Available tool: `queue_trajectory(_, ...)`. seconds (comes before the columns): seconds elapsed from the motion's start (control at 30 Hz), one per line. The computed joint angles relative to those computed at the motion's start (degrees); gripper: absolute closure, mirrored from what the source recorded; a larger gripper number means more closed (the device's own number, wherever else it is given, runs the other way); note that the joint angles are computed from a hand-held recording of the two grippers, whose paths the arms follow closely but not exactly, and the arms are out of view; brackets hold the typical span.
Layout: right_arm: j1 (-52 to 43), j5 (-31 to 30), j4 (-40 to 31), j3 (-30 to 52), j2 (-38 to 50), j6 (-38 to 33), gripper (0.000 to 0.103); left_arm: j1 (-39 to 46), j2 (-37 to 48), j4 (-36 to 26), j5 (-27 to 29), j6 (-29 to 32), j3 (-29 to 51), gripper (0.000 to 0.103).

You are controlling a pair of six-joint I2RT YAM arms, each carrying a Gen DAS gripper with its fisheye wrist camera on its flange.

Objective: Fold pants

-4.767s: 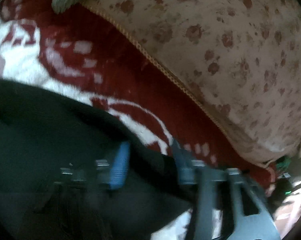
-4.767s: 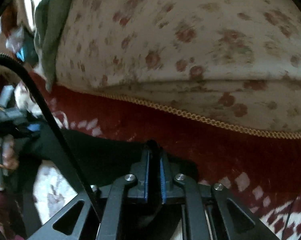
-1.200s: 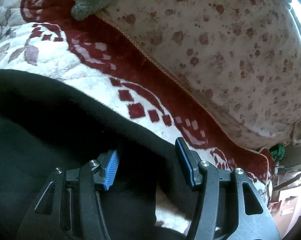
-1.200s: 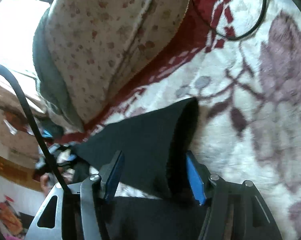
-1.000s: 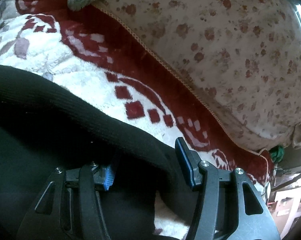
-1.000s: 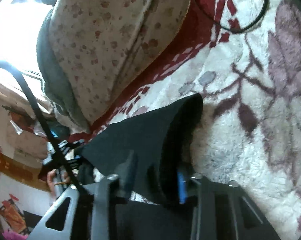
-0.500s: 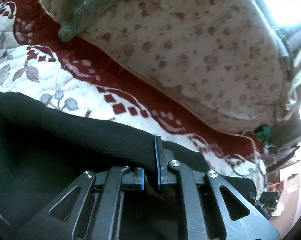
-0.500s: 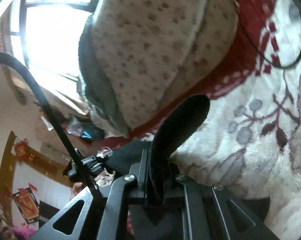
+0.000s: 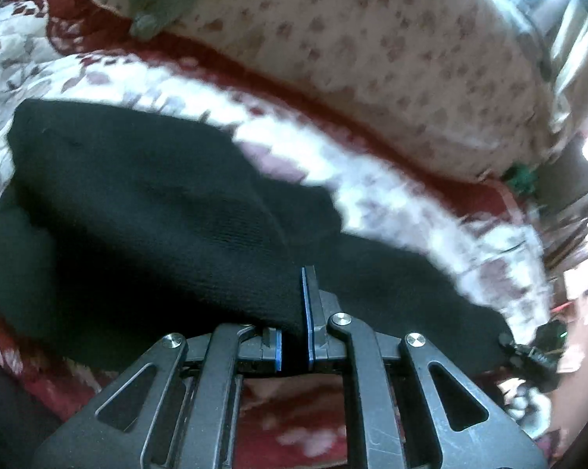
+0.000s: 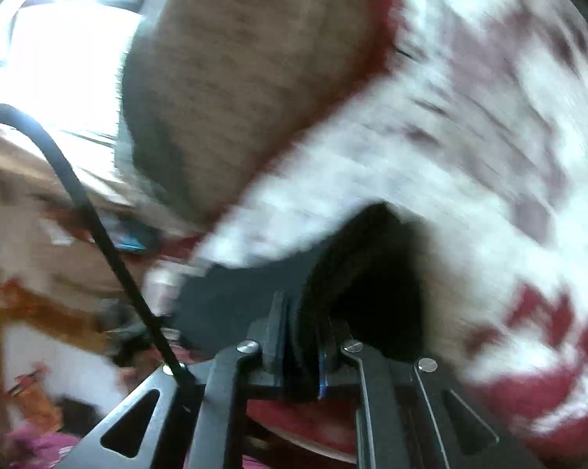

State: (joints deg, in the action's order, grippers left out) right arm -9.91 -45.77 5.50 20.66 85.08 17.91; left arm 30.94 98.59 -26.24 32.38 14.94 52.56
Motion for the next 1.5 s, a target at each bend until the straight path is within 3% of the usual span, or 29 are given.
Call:
queue_trajectory(0.03, 1.77, 5.78, -4.17, 1.69, 1.35, -1.52, 0.086, -0.17, 0.4, 1.22, -0.53, -0.1, -0.83, 0.095)
queue_trajectory(0.07, 2.49, 7.66, -5.67, 2.24, 1.62, -2.55, 0.085, -0.26, 0.68, 2.16, -1.01, -0.22, -1.55, 0.095)
queue_trajectory(0.17, 1.82, 8.0, -8.04, 1.86, -3.88, -3.58, 0.073, 1.41, 0.83, 2.24, 0.94, -0.33, -2.24, 0.089)
queue_trajectory(0.27, -0.17, 9.64, -13.36, 3.25, -8.02, -6.19, 0.068, 3.26, 0.28, 2.07, 1.87, -0.09, -2.36, 0.067)
queue_trajectory(0.33, -1.95, 9.32, -14.2, 3.63, -8.26, -7.79, 0.059, 4.85, -0.55, 1.81, 2.57, 0.25, -2.6, 0.057)
queue_trajectory(0.53, 1.18, 8.37, -11.47, 7.04, 0.25, -8.72, 0.053, 12.66, -1.46, -0.24, 5.65, 1.52, -2.28, 0.055)
queue_trajectory(0.57, 2.14, 8.23, -10.81, 7.49, 1.61, -8.8, 0.052, 14.93, -1.16, -0.5, 6.6, 1.45, -1.78, 0.052)
queue_trajectory(0.63, 3.82, 8.74, -9.37, 8.02, 3.81, -8.21, 0.051, 18.64, 0.19, -0.74, 8.64, 1.27, -0.67, 0.033)
queue_trajectory(0.87, 5.08, 6.91, -4.65, 7.95, 7.15, -6.19, 0.035, 24.09, 7.45, -3.44, 12.44, -2.32, 5.75, 0.032)
queue_trajectory(1.0, 5.44, 6.87, -4.24, 8.33, 7.65, -4.89, 0.034, 22.67, 6.08, -0.47, 12.09, -6.2, 5.09, 0.032)
queue_trajectory(1.13, 5.19, 6.45, -3.56, 8.07, 7.89, -4.6, 0.035, 22.3, 7.61, -2.37, 11.24, -6.19, 8.58, 0.032)
queue_trajectory(1.23, 4.23, 5.92, -7.41, 9.52, 7.32, -5.42, 0.036, 23.4, 8.84, -1.84, 12.7, -9.62, 11.92, 0.032)
queue_trajectory(1.37, 1.96, 7.85, -7.16, 6.08, -4.43, -1.23, 0.036, 22.71, 13.08, -2.52, 9.66, -11.47, 18.66, 0.031)
queue_trajectory(1.5, 14.19, 10.24, -8.74, 8.45, -11.21, -1.1, 0.036, 21.79, 20.93, -6.87, 8.45, -12.31, 26.25, 0.031)
